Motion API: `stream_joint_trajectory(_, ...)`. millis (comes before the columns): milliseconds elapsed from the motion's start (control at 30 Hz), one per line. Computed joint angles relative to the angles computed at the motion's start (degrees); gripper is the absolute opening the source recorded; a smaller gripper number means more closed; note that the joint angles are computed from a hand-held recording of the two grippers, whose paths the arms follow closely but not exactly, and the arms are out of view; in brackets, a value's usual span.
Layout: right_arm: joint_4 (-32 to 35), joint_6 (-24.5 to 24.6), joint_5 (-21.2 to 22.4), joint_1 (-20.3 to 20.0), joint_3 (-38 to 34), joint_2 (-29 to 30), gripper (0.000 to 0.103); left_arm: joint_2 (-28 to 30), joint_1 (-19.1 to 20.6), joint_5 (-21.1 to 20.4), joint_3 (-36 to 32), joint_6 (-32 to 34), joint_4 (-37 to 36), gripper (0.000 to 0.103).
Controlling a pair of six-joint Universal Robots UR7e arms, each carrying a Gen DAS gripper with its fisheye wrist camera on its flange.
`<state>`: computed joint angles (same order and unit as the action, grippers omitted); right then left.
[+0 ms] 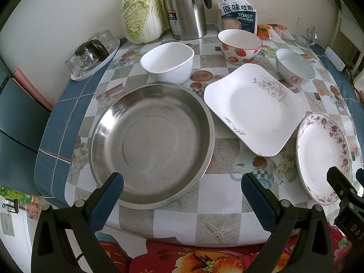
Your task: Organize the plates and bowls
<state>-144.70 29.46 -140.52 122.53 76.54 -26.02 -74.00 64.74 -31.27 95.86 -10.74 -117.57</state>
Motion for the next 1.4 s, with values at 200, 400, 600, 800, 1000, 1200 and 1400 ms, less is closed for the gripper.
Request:
stream_joint_trajectory(200, -0.1, -0.1, 0.0, 0.0, 0.0, 0.0, 0.103, 0.0, 0.0, 0.0, 0.0, 0.0, 0.0, 0.103)
stream_joint_trajectory(400, -0.2, 0.0, -0.1, 0.0, -0.1, 0.1, 0.103, 0.0, 0.0, 0.0, 0.0, 0.0, 0.1, 0.103)
stream_joint_trajectory(600, -0.2, 0.0, -0.1, 0.0, 0.0, 0.1, 0.103, 0.0, 0.0, 0.0, 0.0, 0.0, 0.0, 0.103)
stream_joint_trajectory(800, -0.3, 0.0, -0.1, 0.0, 0.0, 0.1, 0.103, 0.0, 0.0, 0.0, 0.0, -0.1, 0.2, 0.103)
stream_joint_trajectory(1000, -0.3, 0.0, -0.1, 0.0, 0.1, 0.1, 0.103, 0.0, 0.0, 0.0, 0.0, 0.0, 0.0, 0.103)
stream_joint_trajectory(1200, -0.2, -0.1, -0.2, 0.0, -0.1, 0.2, 0.103, -0.4, 0.4, -1.1, -0.2, -0.3, -0.4, 0.103)
stream_joint_trajectory(1400, -0.5, -1.2, -0.3, 0.2, -1.7, 1.1, 0.103, -1.5, 1.7, -3.4, 0.2, 3.4, -10.5, 0.103)
